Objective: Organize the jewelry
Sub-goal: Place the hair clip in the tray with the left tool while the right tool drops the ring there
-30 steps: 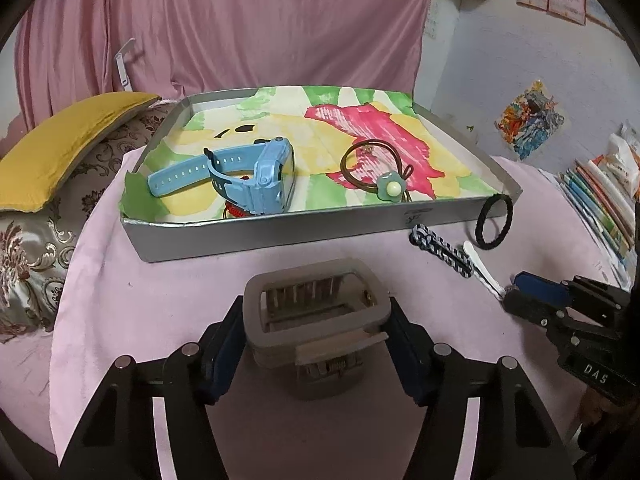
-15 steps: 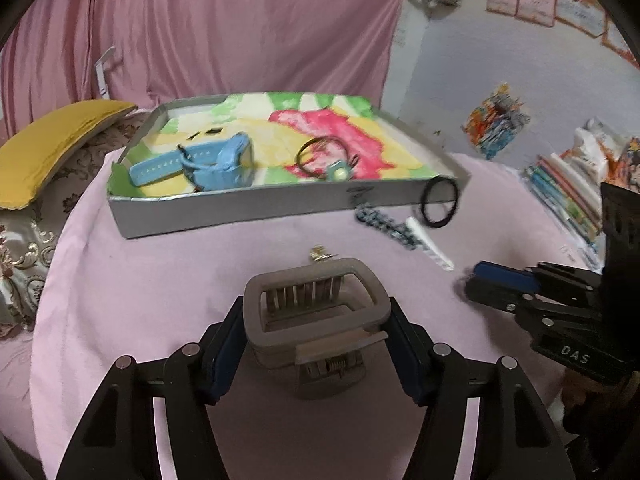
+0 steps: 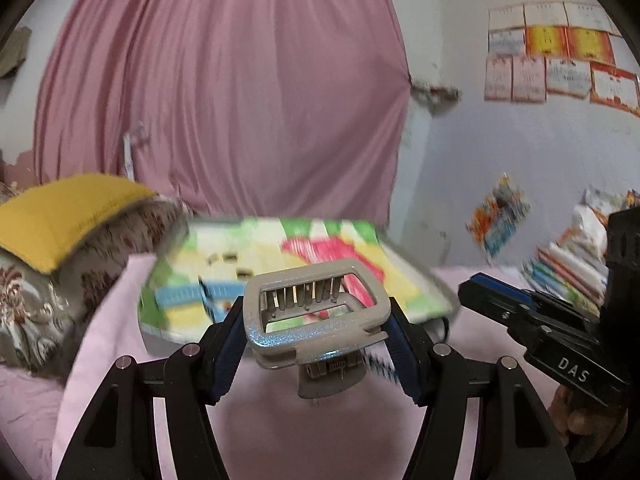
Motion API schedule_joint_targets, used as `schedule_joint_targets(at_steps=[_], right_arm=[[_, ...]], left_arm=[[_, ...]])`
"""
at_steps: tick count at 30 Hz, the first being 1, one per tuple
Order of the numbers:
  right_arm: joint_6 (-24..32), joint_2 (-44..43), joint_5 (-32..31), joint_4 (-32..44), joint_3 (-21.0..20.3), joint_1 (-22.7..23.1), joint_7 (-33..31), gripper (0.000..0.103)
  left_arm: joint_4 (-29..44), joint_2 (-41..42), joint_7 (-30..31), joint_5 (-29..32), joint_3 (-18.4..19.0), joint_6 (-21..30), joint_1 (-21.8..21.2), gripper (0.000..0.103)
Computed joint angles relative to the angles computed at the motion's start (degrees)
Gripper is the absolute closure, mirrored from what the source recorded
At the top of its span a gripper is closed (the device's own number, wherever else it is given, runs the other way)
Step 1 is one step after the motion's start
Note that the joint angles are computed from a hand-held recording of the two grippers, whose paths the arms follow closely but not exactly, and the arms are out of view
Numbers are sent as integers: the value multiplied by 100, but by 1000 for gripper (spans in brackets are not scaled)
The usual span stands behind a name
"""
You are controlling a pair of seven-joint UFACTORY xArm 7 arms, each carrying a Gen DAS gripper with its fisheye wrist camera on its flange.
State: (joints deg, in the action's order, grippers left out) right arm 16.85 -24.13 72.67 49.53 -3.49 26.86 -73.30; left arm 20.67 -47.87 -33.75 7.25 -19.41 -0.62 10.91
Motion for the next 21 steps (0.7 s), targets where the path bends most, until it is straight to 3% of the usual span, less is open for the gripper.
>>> schedule_joint_targets(at_steps=[6,12,16,19,21], right_arm=[[-630,354,1714,490,64,191,-1827,85],[-763,728,2242,849,429,-209,-2285,85],[-834,959,1754,979,730,-507,-1695,85],[-712,1167,788,1029,798,-662,-648,85],[-504,1268,182,1049,753,-725,57,85]], left_arm=[[294,371,-153,39,-763,-653,1085,41],[623,787,-63,-74,-1394,-952,1871,41],[878,1103,56,-141,-1572,-915,2076,41],[1102,1383,152,-93,-1508,-629,2008,41],[1279,1625,242,17,-1271,-286,1737,41]])
